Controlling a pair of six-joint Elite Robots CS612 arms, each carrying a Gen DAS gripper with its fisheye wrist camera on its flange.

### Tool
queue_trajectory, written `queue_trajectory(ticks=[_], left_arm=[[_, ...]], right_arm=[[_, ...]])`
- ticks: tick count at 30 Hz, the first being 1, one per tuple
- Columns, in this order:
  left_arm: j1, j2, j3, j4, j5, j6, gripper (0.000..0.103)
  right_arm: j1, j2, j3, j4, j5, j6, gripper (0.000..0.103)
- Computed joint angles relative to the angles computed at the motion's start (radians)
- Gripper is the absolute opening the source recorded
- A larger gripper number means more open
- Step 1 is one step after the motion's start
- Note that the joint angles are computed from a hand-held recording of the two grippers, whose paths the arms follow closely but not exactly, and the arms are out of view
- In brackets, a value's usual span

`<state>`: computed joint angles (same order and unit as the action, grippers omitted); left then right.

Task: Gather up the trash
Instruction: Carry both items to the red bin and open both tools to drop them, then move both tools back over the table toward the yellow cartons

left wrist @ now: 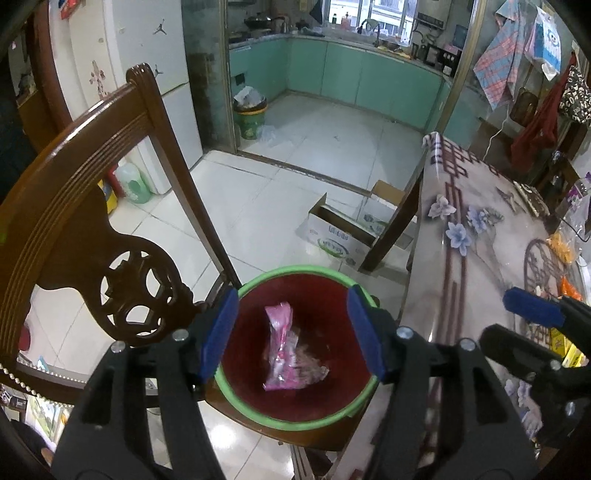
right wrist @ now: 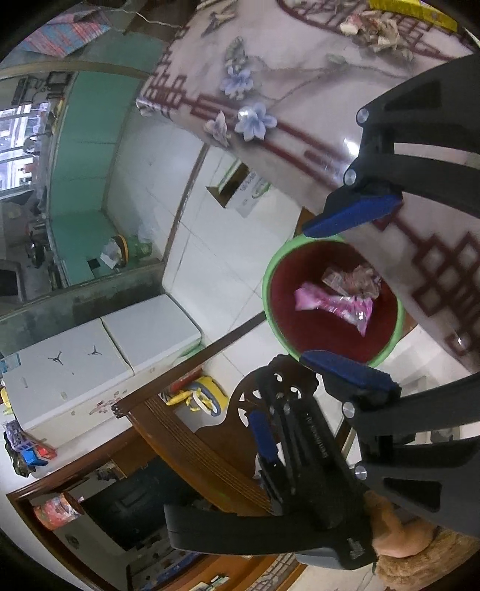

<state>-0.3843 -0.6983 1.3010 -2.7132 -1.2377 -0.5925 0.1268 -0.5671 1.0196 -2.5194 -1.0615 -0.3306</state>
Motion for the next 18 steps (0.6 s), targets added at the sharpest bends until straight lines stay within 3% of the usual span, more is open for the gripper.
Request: queue_trajectory(ticks=[9,18], left_arm=[[-0.022,-0.025,0.040,-0.063,-0.003,0.014,0.059],[-0.051,-0.030,0.044,-0.083,-0.017,0.063,0.059]], right_arm=[[-0.025,-0.072,0.128,-0.141,-0.030,0.067,0.064],[-0.050,-0.112,0.206,-0.209,-0.056,0.133,0.065]])
